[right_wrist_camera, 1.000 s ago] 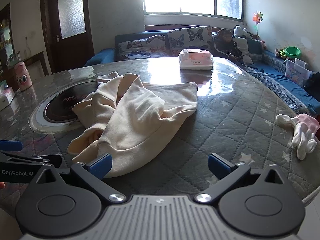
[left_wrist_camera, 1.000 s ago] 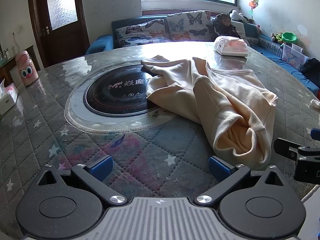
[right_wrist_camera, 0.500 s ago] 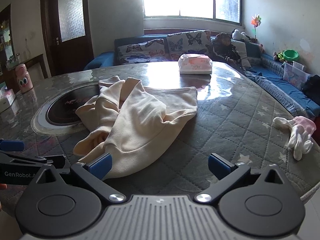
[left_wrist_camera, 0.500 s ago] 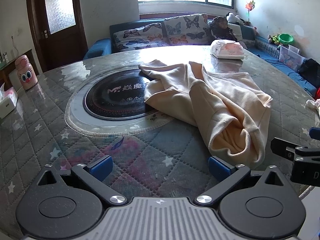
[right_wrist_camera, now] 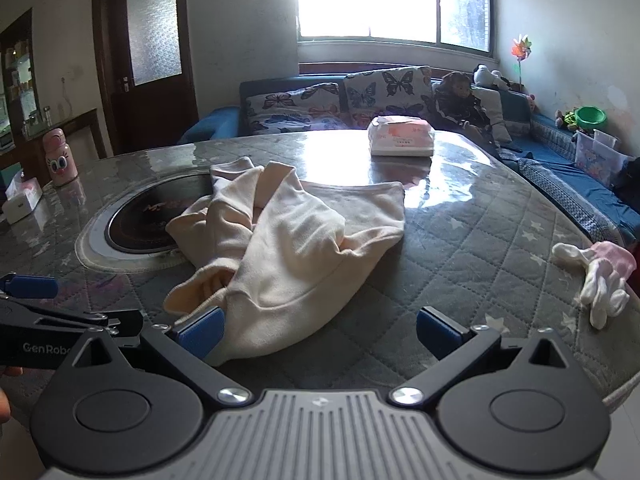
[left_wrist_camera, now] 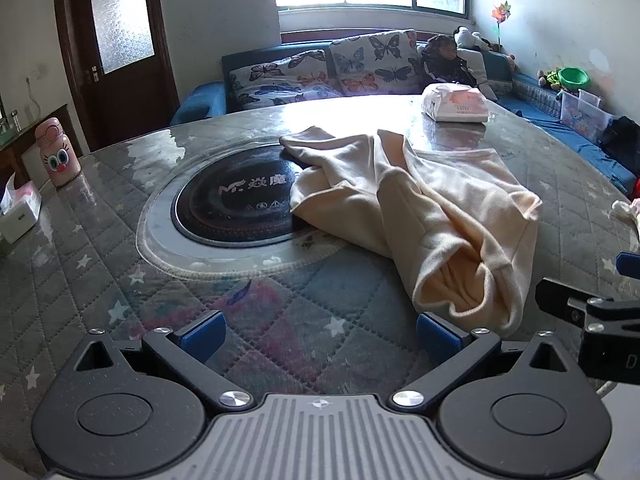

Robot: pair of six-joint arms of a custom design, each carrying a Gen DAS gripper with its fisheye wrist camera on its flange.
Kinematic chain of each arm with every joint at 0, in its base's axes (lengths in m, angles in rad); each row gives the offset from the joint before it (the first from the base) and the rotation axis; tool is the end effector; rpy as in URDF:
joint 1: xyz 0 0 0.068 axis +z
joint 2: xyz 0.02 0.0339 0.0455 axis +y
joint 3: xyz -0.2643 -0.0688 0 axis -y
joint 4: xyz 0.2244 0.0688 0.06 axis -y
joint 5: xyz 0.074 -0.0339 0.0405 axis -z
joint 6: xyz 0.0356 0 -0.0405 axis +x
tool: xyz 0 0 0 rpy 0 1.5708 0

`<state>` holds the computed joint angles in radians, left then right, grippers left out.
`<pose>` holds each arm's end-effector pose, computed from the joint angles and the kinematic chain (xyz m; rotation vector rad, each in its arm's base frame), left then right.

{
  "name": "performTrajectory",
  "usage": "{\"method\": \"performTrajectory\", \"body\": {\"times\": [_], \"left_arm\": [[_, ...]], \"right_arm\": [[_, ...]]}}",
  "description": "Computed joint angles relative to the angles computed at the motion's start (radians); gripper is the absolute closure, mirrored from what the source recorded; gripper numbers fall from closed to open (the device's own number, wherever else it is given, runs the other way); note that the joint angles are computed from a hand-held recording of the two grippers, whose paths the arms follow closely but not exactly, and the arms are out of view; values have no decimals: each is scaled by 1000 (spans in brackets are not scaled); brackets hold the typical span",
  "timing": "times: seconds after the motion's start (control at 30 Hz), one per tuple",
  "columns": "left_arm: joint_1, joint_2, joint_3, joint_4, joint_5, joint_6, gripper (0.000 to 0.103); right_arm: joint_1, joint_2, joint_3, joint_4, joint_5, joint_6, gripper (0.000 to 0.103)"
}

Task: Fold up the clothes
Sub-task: 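Move both grippers toward the cream sweatshirt lying beside the cooktop, then grasp the sweatshirt edge with the right gripper while the left gripper grasps another edge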

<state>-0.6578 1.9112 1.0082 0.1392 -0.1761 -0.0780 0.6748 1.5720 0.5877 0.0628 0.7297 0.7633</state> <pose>0.2990 -0.2232 0.1482 0.5804 2.2521 -0.1654 0.2142 0.1409 0.1440 0.3785 2.1775 -0.1441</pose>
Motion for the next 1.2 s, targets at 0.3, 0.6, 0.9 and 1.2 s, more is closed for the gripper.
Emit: {"method": "performTrajectory", "body": {"times": [0.3,0.6,0.9,1.2], "left_arm": [[16,71,144,-87,32,6,0],[43,136,258,-157,78,22,0],[66,207,404,-193,130,51,4],[65,372,704,-289,177,82,10]], "right_arm": [[-108,21,38,44,-99,-90,0],[-160,50,91,41,-133,-140,0],[-246,88,146,66,-182,-216,9],[-382,179,230,110,-291,-317,24]]}}
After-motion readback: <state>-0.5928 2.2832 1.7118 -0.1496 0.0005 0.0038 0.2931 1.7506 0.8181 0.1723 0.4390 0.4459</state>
